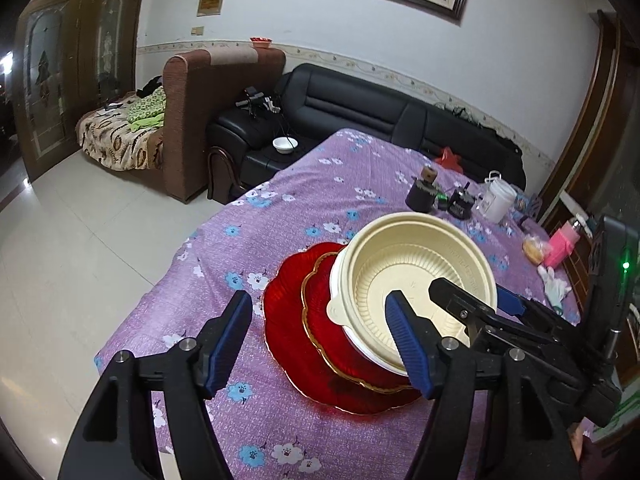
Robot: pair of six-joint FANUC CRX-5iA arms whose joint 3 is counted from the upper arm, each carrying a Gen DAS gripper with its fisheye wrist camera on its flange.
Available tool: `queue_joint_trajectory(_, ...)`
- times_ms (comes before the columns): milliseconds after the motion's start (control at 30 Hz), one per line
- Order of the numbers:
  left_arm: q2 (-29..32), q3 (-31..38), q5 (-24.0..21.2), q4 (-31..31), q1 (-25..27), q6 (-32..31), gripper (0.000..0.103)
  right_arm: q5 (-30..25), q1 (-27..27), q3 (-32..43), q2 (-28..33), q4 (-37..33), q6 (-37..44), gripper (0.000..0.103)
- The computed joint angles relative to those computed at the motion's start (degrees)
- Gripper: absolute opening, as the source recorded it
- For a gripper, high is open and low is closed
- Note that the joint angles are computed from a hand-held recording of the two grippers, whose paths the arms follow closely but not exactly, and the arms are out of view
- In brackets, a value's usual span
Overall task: Organize plates and bowls
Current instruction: 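Open both grippers and withdraw from the cream bowl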
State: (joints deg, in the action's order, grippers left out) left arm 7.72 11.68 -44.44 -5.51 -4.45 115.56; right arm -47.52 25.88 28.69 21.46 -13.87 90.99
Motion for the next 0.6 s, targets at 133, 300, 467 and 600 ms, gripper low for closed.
queue_joint_trajectory(133,-1.51,-1.74,1.43,0.09,-0.02,0.91,0.070,2.61,1.08,-2.34,-1.15,2.84,-0.80,0.084)
queue_joint_trajectory(300,-2.50,-2.60,1.97,-2.22,-0.35,3.26,0.074,7.48,0.10,-5.44,-4.15,1.00,-2.72,0.085)
queue_joint_trajectory(467,-2.66,-2.90,1.49,-3.41,-0.51,4.44,0.074,13.85,0.42,-10.17,-6.38,11.30,-14.80,0.090)
queue_joint_trajectory(600,-2.35,-1.90,0.29,-6.33,-1.61,6.26,0.075,13.93,1.74,-14.00,-4.98,29.80,-30.90,0.090)
